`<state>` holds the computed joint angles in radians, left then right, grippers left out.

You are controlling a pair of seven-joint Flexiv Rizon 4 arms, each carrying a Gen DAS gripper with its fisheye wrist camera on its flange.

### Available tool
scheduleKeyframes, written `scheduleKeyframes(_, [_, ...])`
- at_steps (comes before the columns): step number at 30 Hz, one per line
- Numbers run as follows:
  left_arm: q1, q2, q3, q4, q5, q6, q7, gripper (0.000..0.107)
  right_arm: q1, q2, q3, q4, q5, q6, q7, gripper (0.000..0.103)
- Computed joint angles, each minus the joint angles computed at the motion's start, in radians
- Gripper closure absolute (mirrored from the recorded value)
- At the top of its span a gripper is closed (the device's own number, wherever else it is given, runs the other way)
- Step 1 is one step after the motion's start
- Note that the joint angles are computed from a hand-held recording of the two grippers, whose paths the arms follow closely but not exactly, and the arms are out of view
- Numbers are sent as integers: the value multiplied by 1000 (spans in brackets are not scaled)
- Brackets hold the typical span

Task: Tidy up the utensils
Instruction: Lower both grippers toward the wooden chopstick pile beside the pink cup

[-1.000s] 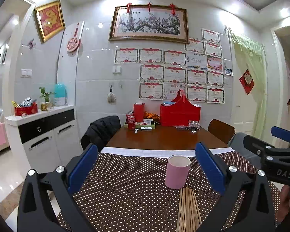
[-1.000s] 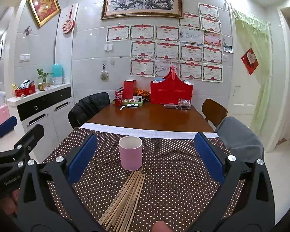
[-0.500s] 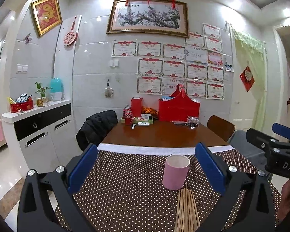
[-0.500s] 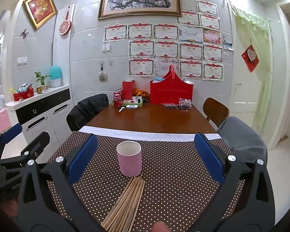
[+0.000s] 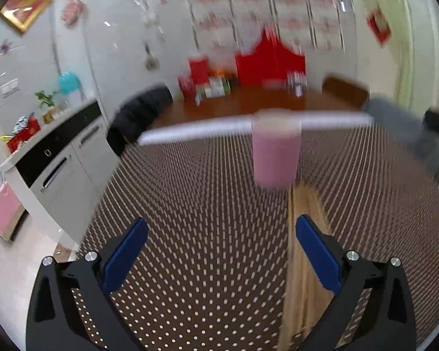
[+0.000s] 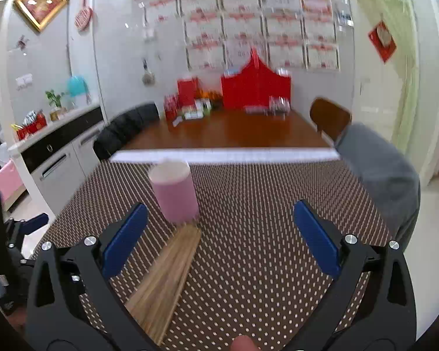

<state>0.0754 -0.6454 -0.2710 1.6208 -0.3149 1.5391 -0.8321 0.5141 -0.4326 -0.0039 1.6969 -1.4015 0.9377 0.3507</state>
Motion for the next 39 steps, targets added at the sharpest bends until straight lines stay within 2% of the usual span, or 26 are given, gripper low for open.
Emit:
scheduleKeyframes(2, [-68,-34,99,-61,24,-99,-24,8,-14,-26,8,-2,52,28,-31,5])
scheduleKeyframes(5, [-104,-87,151,-132,45,-196,-38,8,-16,-65,7,-15,144,56,-95,5])
scheduleKeyframes(10, [-127,-136,177,-202,78,-278,-33,8,0,-108,-15,-31,256,86,-162,5])
scheduleKeyframes(13, [-119,-148,157,-216,74,-323,-11,8,9,-118,-31,-32,303,97,-186,5])
scheduleKeyframes(20, [-163,-190,223,-308,117,-407,-62,8,21,-131,-47,-37,380,99,-254,5])
scheduleKeyframes(23, [-136,-192,185,-341,89,-480,-50,8,25,-139,-48,-47,415,98,-295,5])
scheduleKeyframes(26, [-113,-181,148,-330,53,-471,-40,8,31,-138,-58,-45,430,99,-304,5])
scheduleKeyframes(30, [-146,-185,177,-326,95,-458,-8,8,34,-141,-67,-48,442,102,-310,5])
scheduleKeyframes(31, [-140,-188,164,-317,86,-437,-1,8,35,-141,-68,-47,443,104,-312,5])
scheduleKeyframes(35, [-136,-202,162,-351,94,-475,-33,8,37,-142,-68,-49,452,99,-324,5])
scheduleKeyframes(36, [-144,-227,183,-391,59,-493,-7,8,37,-143,-67,-50,456,98,-329,5])
scheduleKeyframes(39, [-130,-232,171,-402,71,-499,-9,8,36,-149,-61,-59,475,91,-355,5])
